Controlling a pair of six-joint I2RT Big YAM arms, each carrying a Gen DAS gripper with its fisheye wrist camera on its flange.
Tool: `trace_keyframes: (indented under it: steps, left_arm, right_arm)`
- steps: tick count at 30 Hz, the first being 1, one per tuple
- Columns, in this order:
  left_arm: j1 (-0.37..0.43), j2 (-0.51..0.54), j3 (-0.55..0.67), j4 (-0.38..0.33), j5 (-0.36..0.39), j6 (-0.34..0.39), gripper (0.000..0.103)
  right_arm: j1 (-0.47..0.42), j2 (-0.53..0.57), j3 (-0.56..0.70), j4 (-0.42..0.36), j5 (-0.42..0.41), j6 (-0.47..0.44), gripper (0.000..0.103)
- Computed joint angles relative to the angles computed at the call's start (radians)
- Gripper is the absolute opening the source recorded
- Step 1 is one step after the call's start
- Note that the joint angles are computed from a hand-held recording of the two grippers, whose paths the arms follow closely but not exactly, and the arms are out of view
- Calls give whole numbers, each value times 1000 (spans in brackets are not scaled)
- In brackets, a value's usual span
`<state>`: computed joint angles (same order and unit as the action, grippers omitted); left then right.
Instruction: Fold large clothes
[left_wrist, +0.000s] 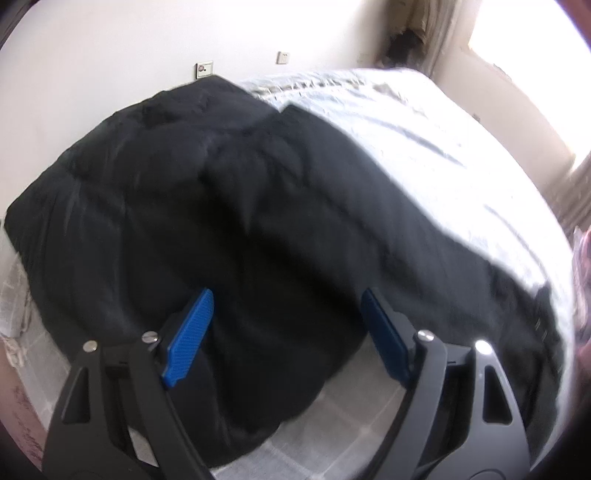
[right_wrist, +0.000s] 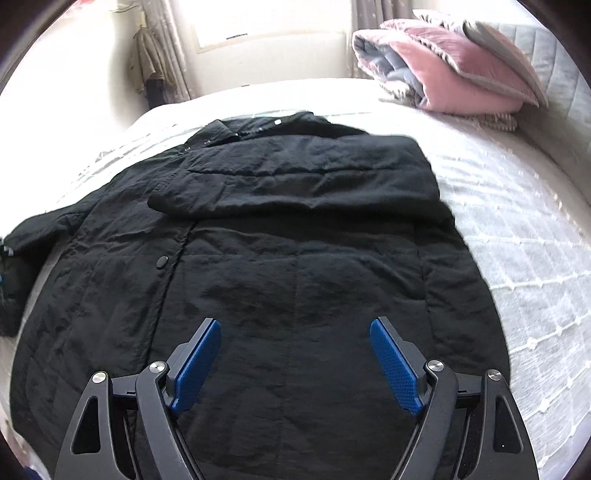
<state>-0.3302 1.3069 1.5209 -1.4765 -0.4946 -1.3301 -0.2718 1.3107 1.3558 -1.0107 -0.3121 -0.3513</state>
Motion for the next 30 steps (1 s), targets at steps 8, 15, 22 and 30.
trace_keyframes:
  steps: [8, 15, 22, 30]
  left_arm:
    - [80, 85, 58, 33, 20, -3, 87]
    - [53, 97, 117, 131, -41, 22, 14]
    - [-188, 122, 236, 467, -194, 212, 10]
    - [-398, 355, 463, 738, -232, 567, 10]
  right_arm:
    - [13, -15, -12, 21, 7, -12, 85]
    - [5, -8, -1, 18, -33, 14, 85]
    - [-20, 35, 46, 16, -73, 119, 85]
    - [-50, 57, 71, -2, -96, 164, 85]
